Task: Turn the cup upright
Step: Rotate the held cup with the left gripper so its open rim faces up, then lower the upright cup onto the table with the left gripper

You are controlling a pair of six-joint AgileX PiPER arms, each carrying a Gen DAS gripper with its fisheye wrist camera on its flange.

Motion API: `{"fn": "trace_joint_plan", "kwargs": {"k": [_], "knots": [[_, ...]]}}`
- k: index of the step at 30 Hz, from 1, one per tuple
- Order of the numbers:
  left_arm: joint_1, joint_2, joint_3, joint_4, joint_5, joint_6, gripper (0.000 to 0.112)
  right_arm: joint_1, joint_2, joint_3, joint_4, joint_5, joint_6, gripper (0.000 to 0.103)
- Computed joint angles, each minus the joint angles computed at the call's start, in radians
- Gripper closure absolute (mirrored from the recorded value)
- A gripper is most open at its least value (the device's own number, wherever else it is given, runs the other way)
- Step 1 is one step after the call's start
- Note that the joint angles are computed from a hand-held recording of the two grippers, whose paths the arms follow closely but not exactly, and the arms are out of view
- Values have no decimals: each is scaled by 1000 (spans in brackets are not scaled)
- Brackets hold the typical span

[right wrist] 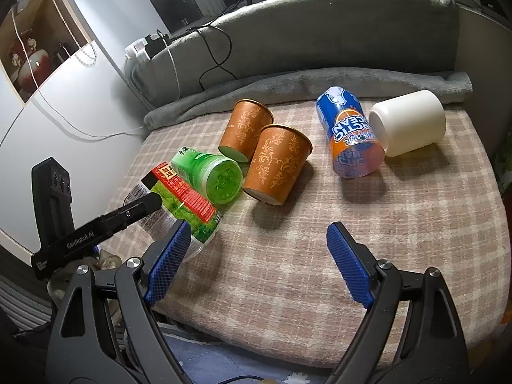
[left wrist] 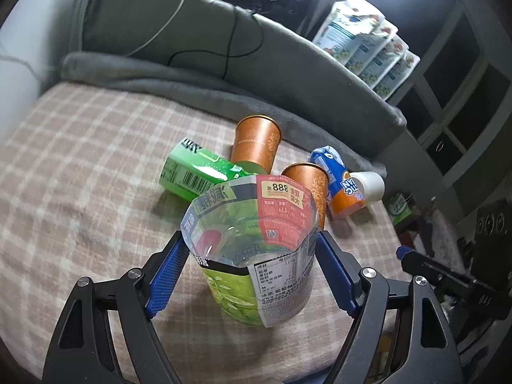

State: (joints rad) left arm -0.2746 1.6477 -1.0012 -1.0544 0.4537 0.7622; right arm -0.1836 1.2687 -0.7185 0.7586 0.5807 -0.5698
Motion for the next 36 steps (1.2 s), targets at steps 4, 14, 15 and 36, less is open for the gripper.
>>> {"fn": "trace_joint_plan", "kwargs": {"k": [4, 14, 15, 36], "knots": [[-45, -16, 12, 38, -62, 8, 32, -15, -1, 4, 16, 5, -16, 14], [-149, -10, 14, 156, -179, -34, 32, -51, -23, 21, 37, 15, -44, 14], [-161, -9, 15, 170, -193, -41, 32, -54, -27, 23, 37, 14, -44, 14], [-242, -12, 43, 186, -269, 30, 32, -95, -46, 39, 59, 26, -68, 14]]}}
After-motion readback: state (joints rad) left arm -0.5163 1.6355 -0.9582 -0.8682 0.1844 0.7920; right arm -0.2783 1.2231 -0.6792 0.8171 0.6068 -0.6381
